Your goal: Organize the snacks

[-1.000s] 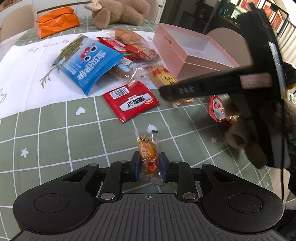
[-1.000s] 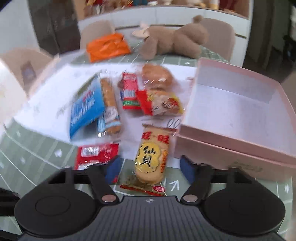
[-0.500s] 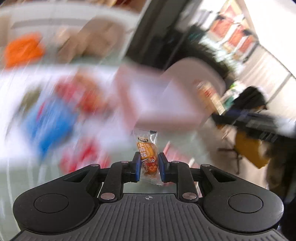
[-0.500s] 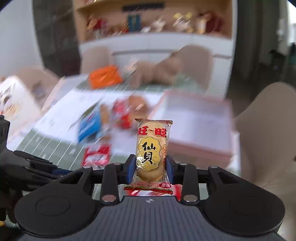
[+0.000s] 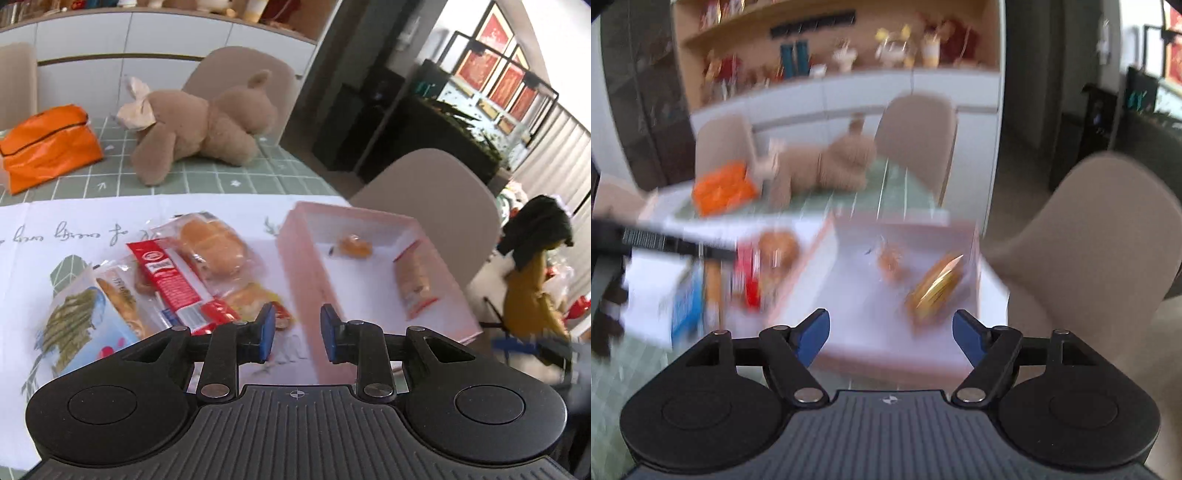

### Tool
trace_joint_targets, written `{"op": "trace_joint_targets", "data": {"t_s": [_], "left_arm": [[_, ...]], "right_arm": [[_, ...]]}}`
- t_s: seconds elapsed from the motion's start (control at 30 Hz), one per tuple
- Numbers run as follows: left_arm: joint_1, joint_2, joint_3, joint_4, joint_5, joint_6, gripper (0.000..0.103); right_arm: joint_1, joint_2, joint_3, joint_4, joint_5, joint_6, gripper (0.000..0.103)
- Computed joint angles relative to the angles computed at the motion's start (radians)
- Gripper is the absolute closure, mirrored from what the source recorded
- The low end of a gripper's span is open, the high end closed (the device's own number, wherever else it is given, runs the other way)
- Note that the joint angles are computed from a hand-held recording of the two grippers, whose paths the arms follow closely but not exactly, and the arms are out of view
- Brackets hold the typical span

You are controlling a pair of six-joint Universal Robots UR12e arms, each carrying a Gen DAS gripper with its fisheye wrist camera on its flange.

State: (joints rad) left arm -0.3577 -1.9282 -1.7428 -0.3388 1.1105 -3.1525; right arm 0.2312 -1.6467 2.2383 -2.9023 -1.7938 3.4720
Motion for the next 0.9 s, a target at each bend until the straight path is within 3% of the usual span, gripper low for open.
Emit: {"op": "trace_joint_targets", "data": {"t_s": [0.13,0.23,0.33,0.43,0.53,0.73,0.9], "left_arm": [[-0.026,-0.046,0.053,-0.011,0.04,0.091,0.073],[-0.059,-0.096,0.121,-0.053,0.131,0.144,0.073],[-0.082,-0.137,0.159,-0.088,0.223,0.201,0.073],[-0.08,-0.131,0.129,-0.088,0.24,0.3,0.07],[-0.056,-0.089,0.074,-0.104,0.194,0.323,0.069],[-0.002,0.027,-0.081,-0.09,0.109,0.288,0.069],[0.065,0.111,-0.191,-0.056,-0.002,0.11,0.07]], "right_arm": [[0.002,0.027,0.029,0.042,0.087,0.074,0.029],[0.017,0.045,0.044,0.036,0.127,0.129,0.029],[0.044,0.053,0.053,0.009,0.12,0.158,0.028],[0.078,0.063,0.05,-0.005,0.084,0.163,0.028],[0.104,0.06,0.05,-0.005,0.063,0.151,0.027],[0.146,0.091,0.026,-0.017,0.04,0.115,0.023],[0.174,0.109,0.011,-0.016,0.017,0.055,0.021]]}}
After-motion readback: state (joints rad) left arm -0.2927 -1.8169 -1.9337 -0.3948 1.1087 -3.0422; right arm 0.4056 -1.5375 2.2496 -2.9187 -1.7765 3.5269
